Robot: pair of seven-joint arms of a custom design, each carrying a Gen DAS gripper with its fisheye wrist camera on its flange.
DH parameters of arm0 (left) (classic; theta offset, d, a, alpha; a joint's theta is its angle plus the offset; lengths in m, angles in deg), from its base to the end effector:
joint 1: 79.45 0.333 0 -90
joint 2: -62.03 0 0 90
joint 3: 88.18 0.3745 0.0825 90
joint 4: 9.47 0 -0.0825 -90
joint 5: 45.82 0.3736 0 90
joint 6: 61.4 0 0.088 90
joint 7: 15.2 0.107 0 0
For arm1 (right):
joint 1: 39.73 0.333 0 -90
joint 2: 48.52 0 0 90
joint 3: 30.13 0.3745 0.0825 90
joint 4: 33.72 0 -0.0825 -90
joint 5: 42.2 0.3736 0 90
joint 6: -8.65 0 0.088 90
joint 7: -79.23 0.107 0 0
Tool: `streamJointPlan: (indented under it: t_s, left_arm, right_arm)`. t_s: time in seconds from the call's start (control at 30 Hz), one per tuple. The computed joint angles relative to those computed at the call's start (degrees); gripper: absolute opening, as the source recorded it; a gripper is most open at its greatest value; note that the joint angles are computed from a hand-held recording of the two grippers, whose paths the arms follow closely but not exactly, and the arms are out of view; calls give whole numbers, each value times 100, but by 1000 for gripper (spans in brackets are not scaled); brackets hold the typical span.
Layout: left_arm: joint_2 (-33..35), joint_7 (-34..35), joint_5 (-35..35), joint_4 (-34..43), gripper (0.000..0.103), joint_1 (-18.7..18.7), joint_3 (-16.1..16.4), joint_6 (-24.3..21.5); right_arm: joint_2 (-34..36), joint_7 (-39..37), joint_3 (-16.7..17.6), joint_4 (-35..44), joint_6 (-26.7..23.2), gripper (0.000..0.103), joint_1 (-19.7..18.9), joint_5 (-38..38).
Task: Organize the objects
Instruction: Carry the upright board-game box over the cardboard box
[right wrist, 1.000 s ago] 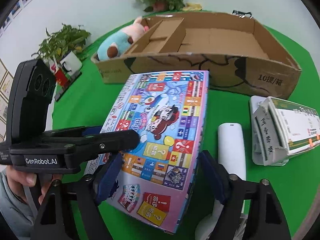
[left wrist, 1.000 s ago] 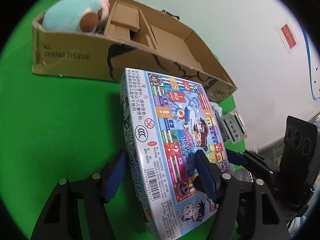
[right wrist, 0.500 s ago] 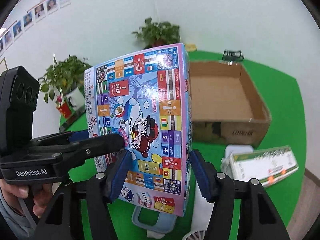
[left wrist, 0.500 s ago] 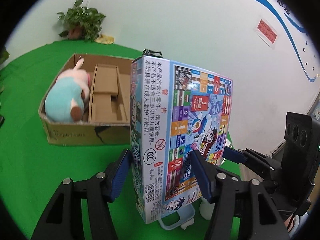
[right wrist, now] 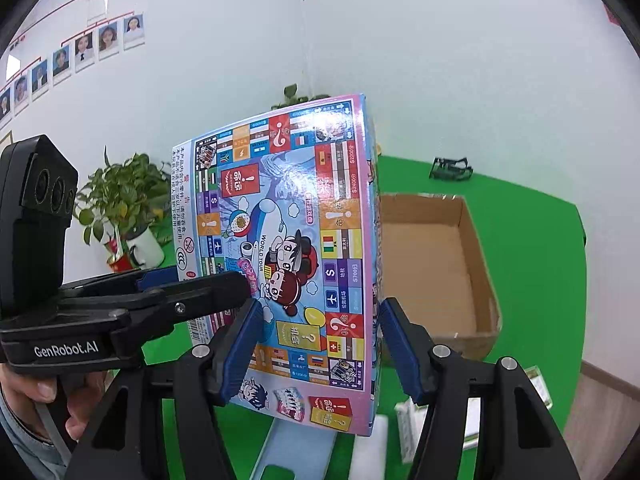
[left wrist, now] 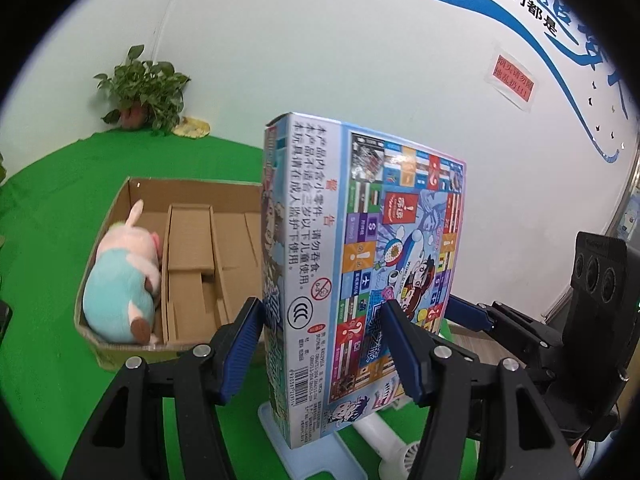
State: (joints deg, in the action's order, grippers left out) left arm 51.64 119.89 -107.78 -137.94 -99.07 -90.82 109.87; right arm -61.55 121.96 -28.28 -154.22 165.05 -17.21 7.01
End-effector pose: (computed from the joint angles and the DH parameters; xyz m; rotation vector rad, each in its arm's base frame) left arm 0.4883 -0.1343 0.5869 -1.6050 1.9175 -1.3109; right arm 0.4770 0.1869 0.6667 -1.9010 0.9972 -0.3570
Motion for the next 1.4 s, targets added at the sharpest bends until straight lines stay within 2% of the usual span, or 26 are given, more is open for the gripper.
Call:
streamJointPlan:
  t_s: [0.17, 0.47, 0.83, 1.0, 1.13, 1.17, 1.27, 1.4]
  left_arm:
    - [222, 16, 184, 487, 59, 81, -54, -52]
    - [606, -372, 825, 1243, 60, 436, -325, -102]
    - [1224, -1359, 1769, 2053, 60, 1065, -691, -403]
    - [1564, -1985, 2491, 2375, 60, 1324, -843, -619]
    - [1855, -2356, 2885, 2600, 59, 1524, -980, -901]
    - [1918, -2451, 2972, 2630, 59, 1567, -1014, -953]
    - [2088, -2689, 3227, 2677, 59, 1670, -1095, -1079]
    - [2340, -3035, 3588, 2762, 59, 1776, -1161, -1328]
  right_arm:
    - [209, 73, -61, 525, -105, 59, -103, -39]
    - [843, 475, 0, 1780, -436, 58, -399, -307]
    - [2113, 1410, 247, 3779, -1112, 58, -687, -1203]
    - [2804, 1838, 346, 4706, -1555, 58, -771, -1543]
    - [3164, 1989, 387, 5036, -1794, 58, -863, -1684]
    - [3318, 2080, 517, 5194, -1884, 58, -970, -1771]
    - [3407, 1929, 487, 5037, -1961, 58, -1044, -1579]
    - [3799, 2144, 465, 5300, -2286, 58, -1057, -1734]
